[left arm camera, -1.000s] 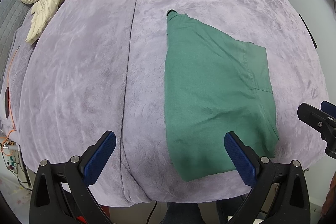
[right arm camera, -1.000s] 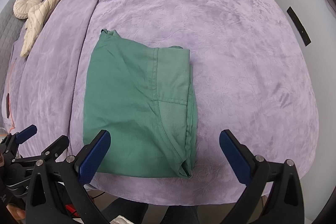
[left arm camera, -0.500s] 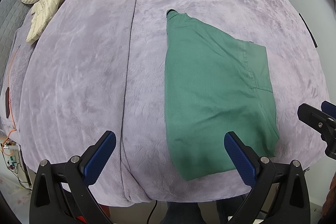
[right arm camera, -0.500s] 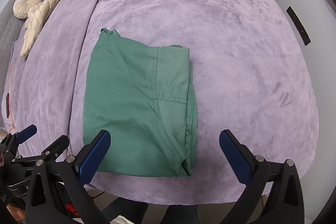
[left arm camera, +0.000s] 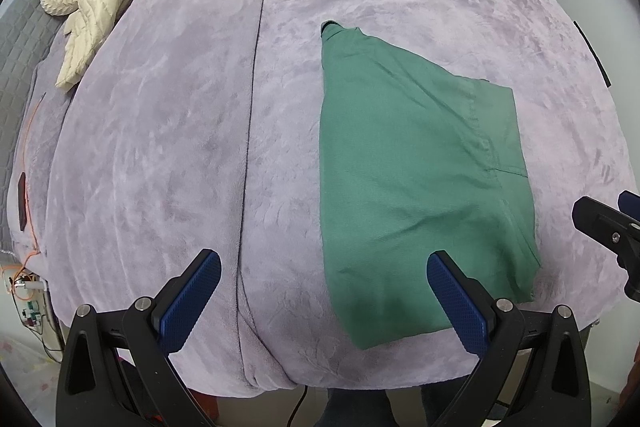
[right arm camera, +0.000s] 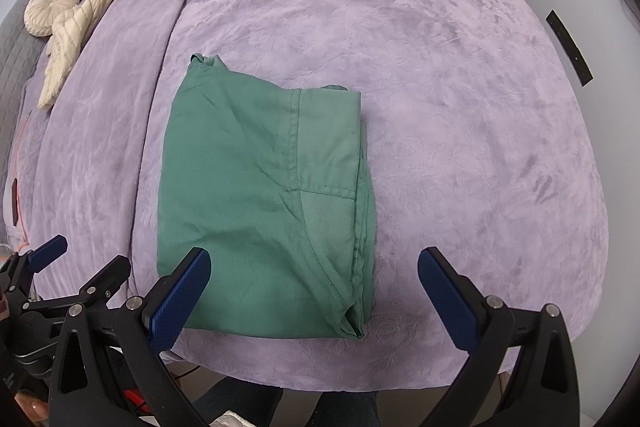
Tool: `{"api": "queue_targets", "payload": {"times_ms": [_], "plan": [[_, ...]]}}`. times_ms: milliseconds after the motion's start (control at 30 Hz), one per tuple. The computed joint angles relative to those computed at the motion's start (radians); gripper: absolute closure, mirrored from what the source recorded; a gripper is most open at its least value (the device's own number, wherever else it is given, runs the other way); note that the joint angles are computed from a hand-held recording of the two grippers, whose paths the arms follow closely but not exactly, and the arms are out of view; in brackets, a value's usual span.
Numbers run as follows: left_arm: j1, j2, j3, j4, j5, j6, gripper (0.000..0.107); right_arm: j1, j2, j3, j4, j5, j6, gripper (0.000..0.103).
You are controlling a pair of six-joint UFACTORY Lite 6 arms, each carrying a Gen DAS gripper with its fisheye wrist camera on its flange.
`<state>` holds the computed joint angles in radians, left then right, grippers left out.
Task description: Fold small clothes
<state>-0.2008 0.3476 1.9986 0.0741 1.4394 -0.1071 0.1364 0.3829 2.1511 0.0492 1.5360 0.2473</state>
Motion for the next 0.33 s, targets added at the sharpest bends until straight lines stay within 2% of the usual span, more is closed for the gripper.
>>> {"api": "queue_targets", "payload": {"times_ms": [333], "plan": [[-0.018, 0.001, 0.003, 0.018, -0.007, -0.017, 0.004, -0.035, 0.008, -0.017, 0.02, -0.006, -0.044, 0.0]]}}
